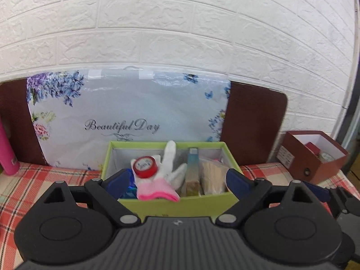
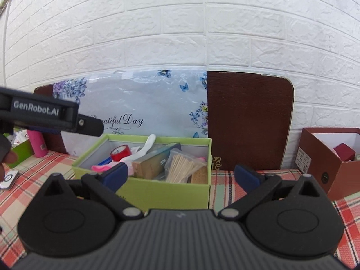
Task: Organize objects
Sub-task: 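Move both grippers back over the green box and blue medicine box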
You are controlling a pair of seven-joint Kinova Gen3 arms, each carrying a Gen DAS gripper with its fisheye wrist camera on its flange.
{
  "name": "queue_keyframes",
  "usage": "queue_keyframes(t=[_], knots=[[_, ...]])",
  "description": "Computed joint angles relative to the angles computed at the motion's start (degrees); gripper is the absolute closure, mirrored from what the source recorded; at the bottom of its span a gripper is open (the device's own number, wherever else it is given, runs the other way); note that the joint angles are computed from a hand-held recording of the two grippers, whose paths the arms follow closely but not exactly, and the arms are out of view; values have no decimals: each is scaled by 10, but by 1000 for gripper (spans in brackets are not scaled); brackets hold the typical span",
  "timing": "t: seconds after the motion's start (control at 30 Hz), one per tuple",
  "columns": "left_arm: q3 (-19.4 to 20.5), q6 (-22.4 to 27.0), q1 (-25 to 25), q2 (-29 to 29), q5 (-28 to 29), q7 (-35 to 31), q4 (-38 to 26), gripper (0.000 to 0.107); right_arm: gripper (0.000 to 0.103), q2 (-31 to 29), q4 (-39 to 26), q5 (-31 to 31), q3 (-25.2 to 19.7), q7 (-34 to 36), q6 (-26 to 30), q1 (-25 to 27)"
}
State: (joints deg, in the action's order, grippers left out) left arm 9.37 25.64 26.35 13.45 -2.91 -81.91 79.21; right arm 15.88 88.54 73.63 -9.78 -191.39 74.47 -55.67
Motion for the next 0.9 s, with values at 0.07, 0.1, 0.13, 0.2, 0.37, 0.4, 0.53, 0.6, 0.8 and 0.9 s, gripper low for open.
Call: queue_keyframes(t=[0.07,0.1,0.13,0.2,0.37,0.4,0.53,0.6,0.8,0.9], knots=[[-8,-7,8,-17,5,-1,25,12,0,6,-3,-3,-5,2,35,-19],[-6,-11,9,-24,-6,8,38,12,0,10,-5,-6,-7,2,50,-28],[-11,-15,18,-30,-25,26,50,12,0,12,-6,-9,-9,0,63,-37],[-12,-17,25,-41,-45,42,70,12,0,14,-4,-14,-13,-5,81,-52],[-1,-28,18,-68,-52,63,121,12,0,21,-3,-27,-21,-23,116,-82],[-3,-32,22,-73,-65,78,132,12,0,22,-3,-31,-22,-27,120,-87],[3,-42,23,-92,-100,118,171,12,0,27,0,-45,-25,-51,136,-104],[6,-45,22,-99,-113,137,187,12,0,31,0,-54,-27,-65,140,-111],[16,-52,12,-115,-152,188,233,12,0,41,3,-81,-28,-96,145,-126],[22,-55,-1,-120,-138,173,251,12,0,46,5,-94,-28,-110,142,-131]])
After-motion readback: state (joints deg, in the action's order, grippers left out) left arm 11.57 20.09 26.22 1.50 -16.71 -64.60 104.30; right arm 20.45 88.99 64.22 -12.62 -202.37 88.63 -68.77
